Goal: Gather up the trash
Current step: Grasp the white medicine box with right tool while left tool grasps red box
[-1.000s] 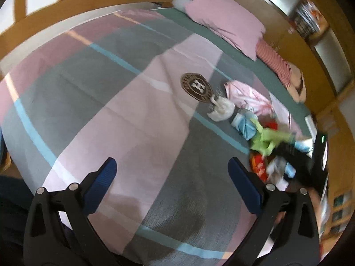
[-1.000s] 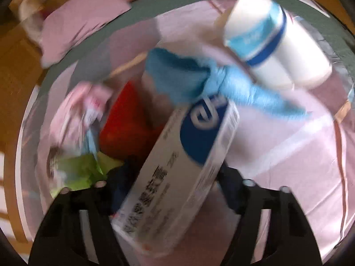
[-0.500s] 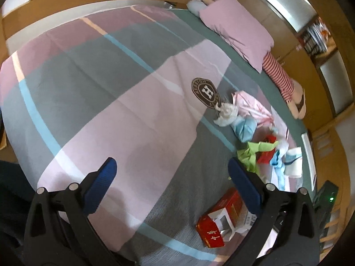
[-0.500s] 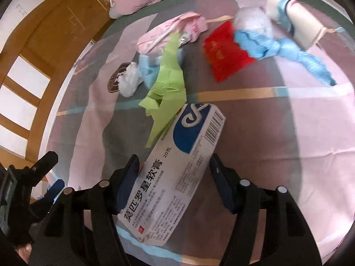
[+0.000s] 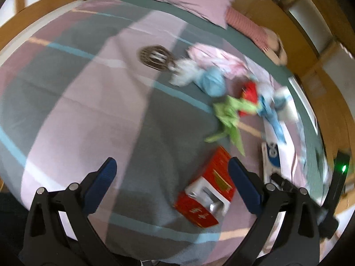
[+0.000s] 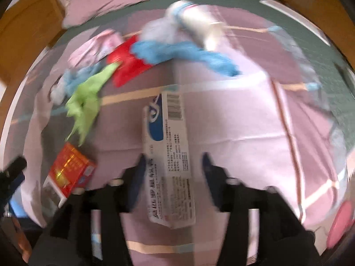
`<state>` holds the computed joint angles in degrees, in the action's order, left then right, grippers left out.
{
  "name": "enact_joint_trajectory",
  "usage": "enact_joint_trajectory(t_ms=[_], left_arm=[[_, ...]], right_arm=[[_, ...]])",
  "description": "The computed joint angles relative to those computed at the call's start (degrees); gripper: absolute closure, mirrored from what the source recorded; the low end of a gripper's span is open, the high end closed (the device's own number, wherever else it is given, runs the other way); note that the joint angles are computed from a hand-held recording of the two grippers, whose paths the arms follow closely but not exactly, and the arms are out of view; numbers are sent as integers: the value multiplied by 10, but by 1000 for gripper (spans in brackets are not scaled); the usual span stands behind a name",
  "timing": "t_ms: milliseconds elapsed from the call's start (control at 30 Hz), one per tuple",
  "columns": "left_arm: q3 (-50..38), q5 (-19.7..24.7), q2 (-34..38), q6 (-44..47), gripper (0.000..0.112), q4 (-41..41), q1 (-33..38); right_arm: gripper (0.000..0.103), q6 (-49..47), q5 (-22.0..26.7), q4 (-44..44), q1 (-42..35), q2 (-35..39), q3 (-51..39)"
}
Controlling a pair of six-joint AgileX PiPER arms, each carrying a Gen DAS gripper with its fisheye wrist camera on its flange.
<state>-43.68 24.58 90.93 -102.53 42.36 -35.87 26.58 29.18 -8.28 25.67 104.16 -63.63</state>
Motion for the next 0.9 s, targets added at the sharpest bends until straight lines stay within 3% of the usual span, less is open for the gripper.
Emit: enact_joint_trajectory(t_ms=[33,233,300,333,367,433,533,667,767,900], left_arm=[[-14,4,12,28,13,-14,-6],[-166,127,135,233,13,-23,-80],[-195,129,161,304,13,-66,-78],[-195,112,164,330,17,-91,-71],[-188,90,163,350,32,-115,-63],[-180,79,164,370,47,-152,-49],[-154,58,148,340,48,-143,-42],[-124,62,119,243,51,-81,-37],[-110,87,102,160,52,-27,-34],[-107,81,105,193,52,-69,-17]], right_arm=[[37,23,-6,-14,-6,-10,11],[35,22,-41,18,-47,-59,61],[33,20,-42,14,-48,-63,64],[33,18,-41,13,-48,-64,65],[33,14,-39,17,-48,-63,64],[33,11,-37,20,-44,-64,64],[27,12,-37,4,-30,-64,66],[25,55,-28,-67,3,-25,40],[25,49,-8,-71,23,15,6],[25,41,30,-71,46,59,-36]])
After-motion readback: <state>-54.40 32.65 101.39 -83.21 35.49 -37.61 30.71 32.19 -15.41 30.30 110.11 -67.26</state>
